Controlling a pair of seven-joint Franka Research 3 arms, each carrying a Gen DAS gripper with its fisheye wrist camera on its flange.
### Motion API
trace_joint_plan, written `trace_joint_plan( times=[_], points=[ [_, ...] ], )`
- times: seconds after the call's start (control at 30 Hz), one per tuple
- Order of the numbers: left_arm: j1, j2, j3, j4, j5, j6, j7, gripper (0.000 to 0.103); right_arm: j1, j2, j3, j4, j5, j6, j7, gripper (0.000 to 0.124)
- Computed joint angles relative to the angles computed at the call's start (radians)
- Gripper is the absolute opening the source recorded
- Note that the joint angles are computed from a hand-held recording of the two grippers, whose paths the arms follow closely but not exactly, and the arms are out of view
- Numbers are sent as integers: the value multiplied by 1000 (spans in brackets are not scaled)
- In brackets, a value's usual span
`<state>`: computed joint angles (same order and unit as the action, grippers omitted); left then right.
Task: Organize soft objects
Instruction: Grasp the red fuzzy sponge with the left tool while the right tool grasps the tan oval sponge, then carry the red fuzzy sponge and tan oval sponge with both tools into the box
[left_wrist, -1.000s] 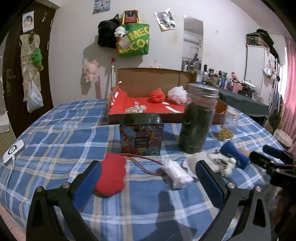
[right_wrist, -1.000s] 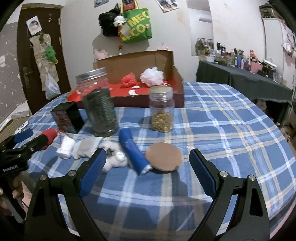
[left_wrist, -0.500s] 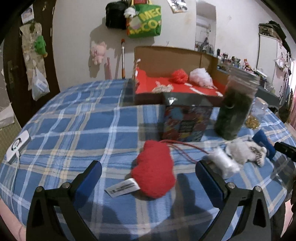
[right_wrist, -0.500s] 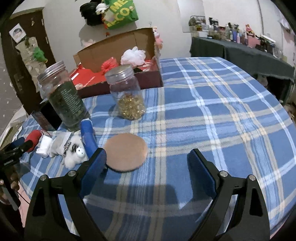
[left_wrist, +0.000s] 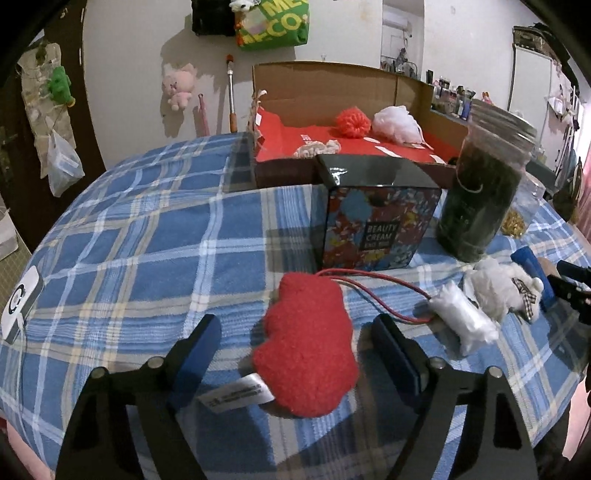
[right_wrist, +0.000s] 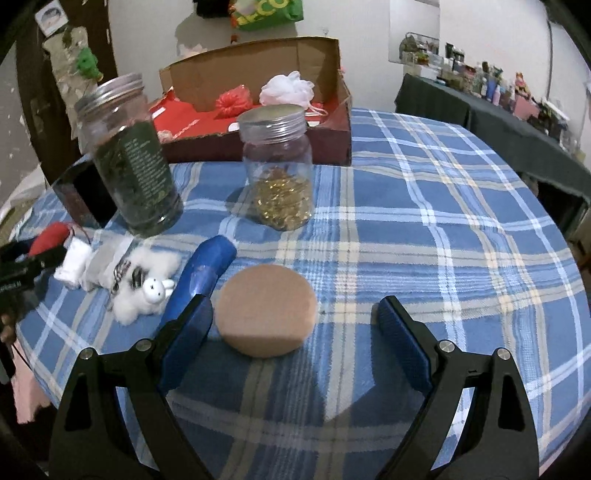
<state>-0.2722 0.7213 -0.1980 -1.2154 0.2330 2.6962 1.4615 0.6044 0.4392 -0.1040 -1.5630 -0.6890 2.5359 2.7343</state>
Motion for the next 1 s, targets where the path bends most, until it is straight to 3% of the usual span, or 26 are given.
trace_joint_plan(
  times=[0.1,0.17,0.2,0.23,0.27,0.43,0.57,0.7,0.83,1.0],
  points=[
    [-2,-2,0,-8,3,12,1,79,11,9,-5,14,-20,-14,-3,92],
    [1,0,-7,-8,0,17,12,70,14,15,-7,21,-30,-15,-3,84],
    [5,-3,-14,-16,-3,28,21,66,18,13,-12,14,-45,-2,6,67],
    [8,-4,-19,-20,-7,36,29,50,13,10,-9,6,-46,20,6,52],
    [12,-6,-26,-25,-11,41,39,43,12,8,-9,-2,-48,39,9,51],
    [20,-28,-40,-56,-26,70,59,41,31,-11,-28,-26,-112,81,64,25],
    [23,-53,-47,-87,-30,113,71,41,37,-25,-32,-27,-168,81,105,24],
    [48,-73,-96,-111,-62,148,121,40,32,-35,-21,-24,-205,111,125,24],
    [79,-75,-170,-115,-119,160,208,41,36,-16,-10,18,-222,142,103,24],
    [81,-63,-218,-98,-177,159,295,41,40,45,-6,97,-157,185,20,24]
  ],
)
